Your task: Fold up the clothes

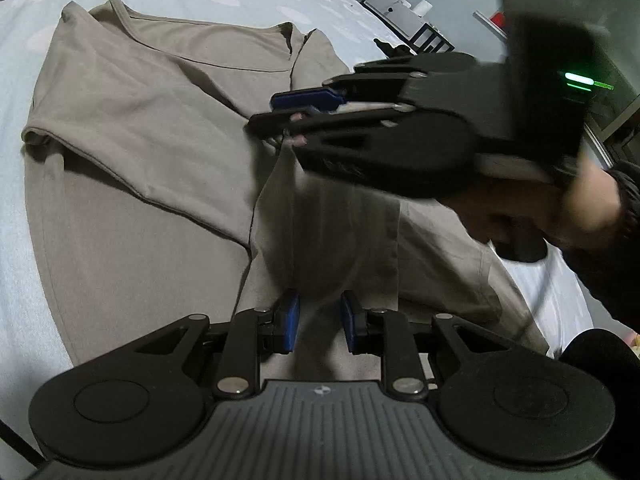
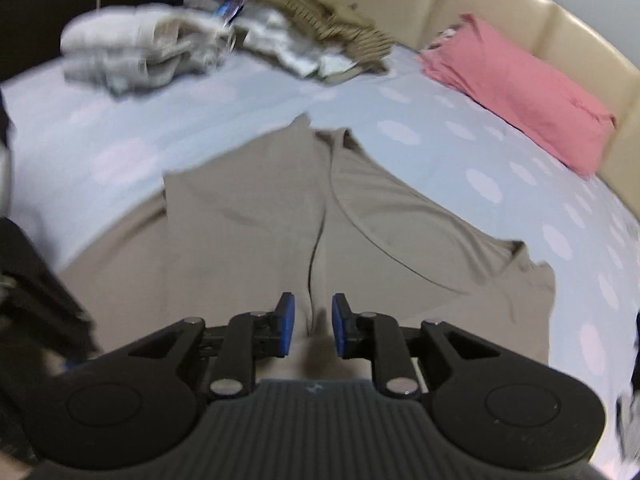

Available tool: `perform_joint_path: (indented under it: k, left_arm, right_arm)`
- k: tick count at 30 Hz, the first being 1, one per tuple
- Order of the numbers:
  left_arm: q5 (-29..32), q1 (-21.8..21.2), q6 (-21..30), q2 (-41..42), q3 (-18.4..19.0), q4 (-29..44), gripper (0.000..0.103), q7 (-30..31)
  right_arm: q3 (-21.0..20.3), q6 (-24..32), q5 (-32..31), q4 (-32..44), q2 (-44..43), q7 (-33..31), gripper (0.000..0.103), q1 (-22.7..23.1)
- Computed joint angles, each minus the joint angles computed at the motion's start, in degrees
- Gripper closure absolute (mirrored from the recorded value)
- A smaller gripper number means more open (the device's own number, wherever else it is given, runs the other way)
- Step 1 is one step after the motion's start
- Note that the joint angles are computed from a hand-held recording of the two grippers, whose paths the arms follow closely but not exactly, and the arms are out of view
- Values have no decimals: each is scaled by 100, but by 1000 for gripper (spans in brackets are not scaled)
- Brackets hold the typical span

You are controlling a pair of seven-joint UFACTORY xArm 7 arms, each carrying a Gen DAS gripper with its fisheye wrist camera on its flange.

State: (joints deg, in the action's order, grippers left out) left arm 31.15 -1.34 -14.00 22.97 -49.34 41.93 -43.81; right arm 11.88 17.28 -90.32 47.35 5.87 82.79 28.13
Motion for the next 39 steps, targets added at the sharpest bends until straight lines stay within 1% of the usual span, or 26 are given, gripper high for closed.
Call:
perform_joint_path:
  k: [1,3,5,7,10,12,14,15,16,17,18,19,21,24,25,27,30,31,32,33,34,35,36,37,38,39]
  left_arm:
    - [0,9,-15,5,-6,-8,82,-2]
    - [27,44,-55,13,-22,-36,82,-16]
    - [82,89,-98,15,-42,-69,82,-56]
    - [147,107,-118,33,-39,-70,82,-105]
    - [255,184,-58,83,-99,-30,82,-153]
    - [278,235,-52,79,-145,-46,82,-154]
    - [265,234,-85,56,-140,-79,82,-170]
    - [260,223,-109,39,-126,-99,82,-191]
    - [259,209,-139,17,-106,-123,82,-221]
    - [263,180,-167,-6,-70,-140,82,-254]
    - [265,113,-173,-14,-7,-123,82,-277]
    - [274,55,-167,-33,44,-109,82,-297]
    - [320,15,-119,-46,77,-75,82,-324]
    - [348,40,-49,-29,41,-40,82,-319]
    - [327,28,-32,-27,42,-29,82,-306]
    - [253,-35,-6,-60,71,-24,82,-270]
    - [97,-209,23,-153,178,-29,82,-202]
    - [41,-267,26,-192,216,-40,82,-188]
    - [-18,-339,34,-244,264,-52,82,-175]
    - [-87,-437,50,-310,330,-62,82,-163]
    - [-157,-539,66,-376,400,-72,82,-150]
    - [-251,-680,82,-474,502,-91,82,-138]
    - [-396,-902,100,-639,670,-129,82,-129]
    - [-548,-1153,126,-801,865,-166,82,-113]
    - [-709,-1423,137,-978,1082,-224,82,-84]
    - [-873,-1681,94,-1201,1301,-345,82,-45]
  right_arm:
    - [16,289,141,50,89,-171,83,40]
    - [-48,828,370,58,129,-209,84,54]
    - [-132,874,526,17,46,-94,87,-27]
    - [-163,512,200,-108,-211,359,87,-119]
    - [-29,25,-341,-77,-302,535,86,-128]
    - [88,25,-90,25,-121,-33,86,-49]
    - [139,309,559,111,134,-929,86,64]
    - [111,451,770,154,253,-1161,86,96]
    - [3,378,791,106,225,-1152,84,91]
    - [-95,283,699,49,172,-921,84,46]
    - [-133,358,772,14,134,-866,83,29]
    - [-160,350,817,-2,106,-847,80,2]
    - [-205,300,902,-27,49,-822,80,-67]
    - [-70,824,565,-56,-124,-548,81,86]
    - [-39,769,462,-58,-174,-434,81,86]
    - [-31,309,279,-74,-199,-294,81,16]
    - [14,195,680,-79,12,-970,81,1]
    - [-29,296,620,-108,26,-913,81,21]
    - [-76,363,487,-139,9,-699,78,8]
    - [-85,519,502,-204,-95,-556,78,8]
    - [12,698,542,-270,-207,-430,79,-85]
    - [-113,865,490,-382,-395,-297,79,51]
    - [-58,792,304,-543,-642,3,79,-53]
    - [-71,591,56,-706,-901,336,81,-148]
    - [-81,390,-100,-901,-1202,607,80,-245]
    - [-82,269,-123,-1130,-1544,751,77,-333]
